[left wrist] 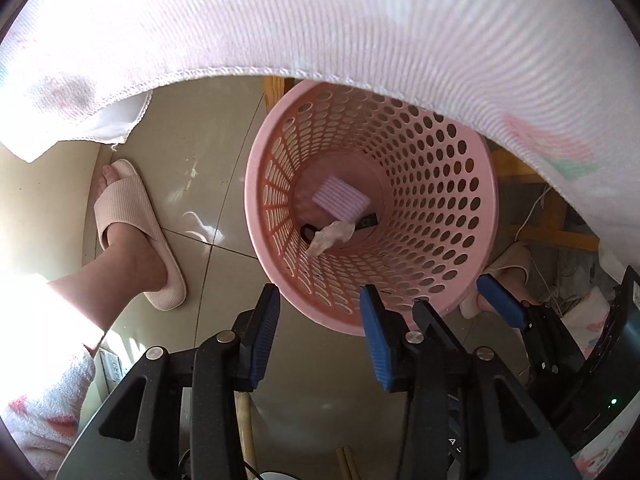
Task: Collect trash
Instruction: 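Raise both grippers back up toward the items on the seat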
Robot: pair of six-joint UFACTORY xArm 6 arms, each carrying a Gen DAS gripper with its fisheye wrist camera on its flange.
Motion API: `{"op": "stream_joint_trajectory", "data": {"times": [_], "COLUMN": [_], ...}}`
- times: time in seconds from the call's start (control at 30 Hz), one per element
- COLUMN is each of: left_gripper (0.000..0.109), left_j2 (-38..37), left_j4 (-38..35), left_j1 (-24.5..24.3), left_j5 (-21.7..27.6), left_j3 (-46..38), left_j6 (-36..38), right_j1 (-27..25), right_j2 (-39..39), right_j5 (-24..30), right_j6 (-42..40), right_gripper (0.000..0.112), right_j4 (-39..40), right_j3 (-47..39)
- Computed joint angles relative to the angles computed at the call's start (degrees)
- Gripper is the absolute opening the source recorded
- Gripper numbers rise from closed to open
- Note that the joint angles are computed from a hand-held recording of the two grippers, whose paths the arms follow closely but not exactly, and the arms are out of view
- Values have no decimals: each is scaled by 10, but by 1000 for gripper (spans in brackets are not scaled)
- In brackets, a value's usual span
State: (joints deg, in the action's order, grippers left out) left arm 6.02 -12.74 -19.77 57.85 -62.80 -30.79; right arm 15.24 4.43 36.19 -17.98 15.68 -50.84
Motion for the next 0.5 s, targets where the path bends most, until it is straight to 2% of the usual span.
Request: {"op": "stream_joint_trajectory", "data": {"times": [0.17,0.33,0.5], "left_gripper": [42,44,44], "left_j2": [-32,-56,-72], "left_j4": [0,33,55], "left_j1": [8,7,6], "left_j5": [-5,-16,-28], "left_j3": [10,9,6], "left_j6": [-3,-26,-40], "right_j1": [-2,-2,-9], "right_j2": [-14,-59,-107], "right_j5": [-15,-61,-75], "right_j6": [12,35,28], "right_gripper": [69,69,70], "right_j4": [-7,-29,5], "right_j3": [4,30,43]}}
